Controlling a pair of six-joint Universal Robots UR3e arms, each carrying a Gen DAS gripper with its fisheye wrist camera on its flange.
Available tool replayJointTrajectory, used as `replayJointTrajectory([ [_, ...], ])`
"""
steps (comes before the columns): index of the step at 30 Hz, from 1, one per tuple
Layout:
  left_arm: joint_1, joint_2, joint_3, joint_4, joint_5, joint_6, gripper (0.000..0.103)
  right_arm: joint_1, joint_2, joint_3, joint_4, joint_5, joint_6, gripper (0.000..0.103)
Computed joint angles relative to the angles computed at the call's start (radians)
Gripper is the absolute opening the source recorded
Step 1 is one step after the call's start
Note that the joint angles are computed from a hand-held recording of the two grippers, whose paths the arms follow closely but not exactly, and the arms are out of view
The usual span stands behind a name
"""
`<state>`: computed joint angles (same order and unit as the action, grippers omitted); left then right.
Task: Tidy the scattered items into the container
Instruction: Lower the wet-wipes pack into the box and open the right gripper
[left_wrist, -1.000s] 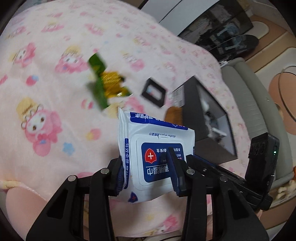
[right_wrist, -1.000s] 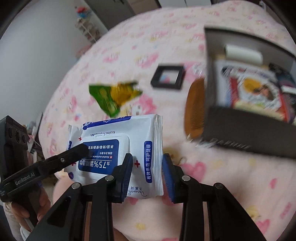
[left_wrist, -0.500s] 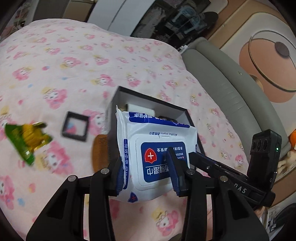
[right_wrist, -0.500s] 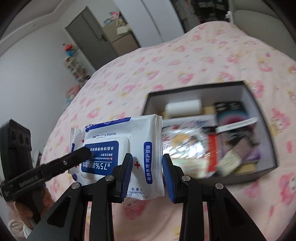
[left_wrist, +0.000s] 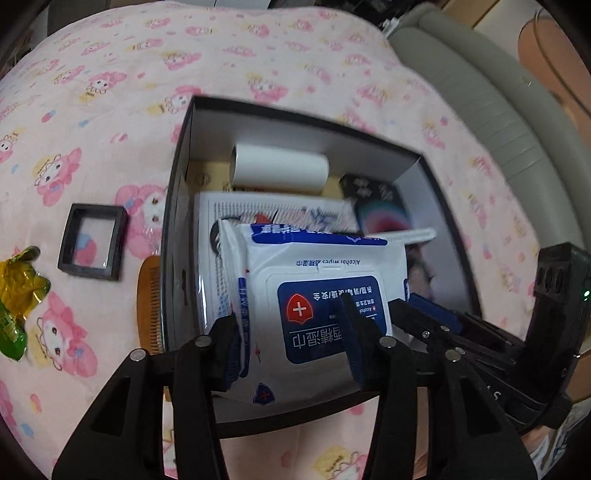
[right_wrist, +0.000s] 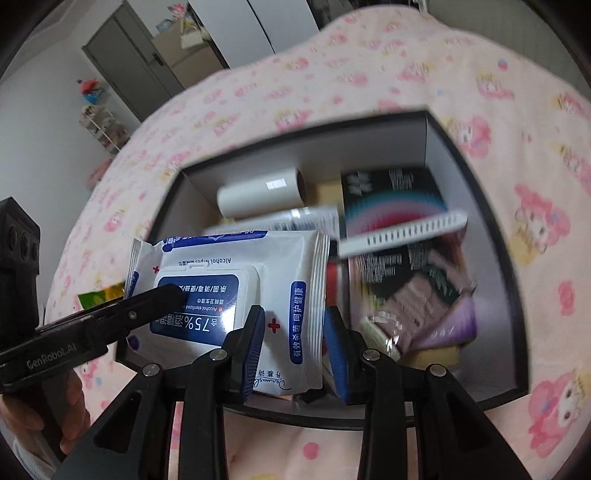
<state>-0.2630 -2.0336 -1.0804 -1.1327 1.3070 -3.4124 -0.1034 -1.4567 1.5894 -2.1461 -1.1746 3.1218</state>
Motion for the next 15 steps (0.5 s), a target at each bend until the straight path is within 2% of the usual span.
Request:
replayJointTrajectory([
  [3, -0.031, -0.018, 0.047, -0.045, 0.08, 0.008, 0.049, 0.034, 0.022, -0.003, -0.006, -0.048, -0.026, 0.03],
  [5, -0.031, -0.003, 0.04, -0.041, 0.1, -0.005, 0.049, 0.051, 0.03, -0.016, -0.009, -0.069, -0.026, 0.03],
  [9, -0.051, 0.049, -0.016, 0.034, 0.189, -0.022, 0.049, 0.071, -0.006, 0.007, -0.091, -0.109, 0.018, 0.03],
  [11, -0.044, 0.074, -0.05, 0.066, 0.159, -0.002, 0.049, 0.078, -0.022, 0.014, -0.113, -0.11, 0.017, 0.03],
  [13, -0.035, 0.064, -0.041, 0.053, 0.106, 0.021, 0.049, 0.092, -0.002, -0.013, -0.087, -0.111, 0.001, 0.03],
  [15, -0.041, 0.034, -0.012, 0.019, 0.096, 0.03, 0.047, 0.115, 0.023, -0.037, -0.06, -0.129, -0.008, 0.03],
])
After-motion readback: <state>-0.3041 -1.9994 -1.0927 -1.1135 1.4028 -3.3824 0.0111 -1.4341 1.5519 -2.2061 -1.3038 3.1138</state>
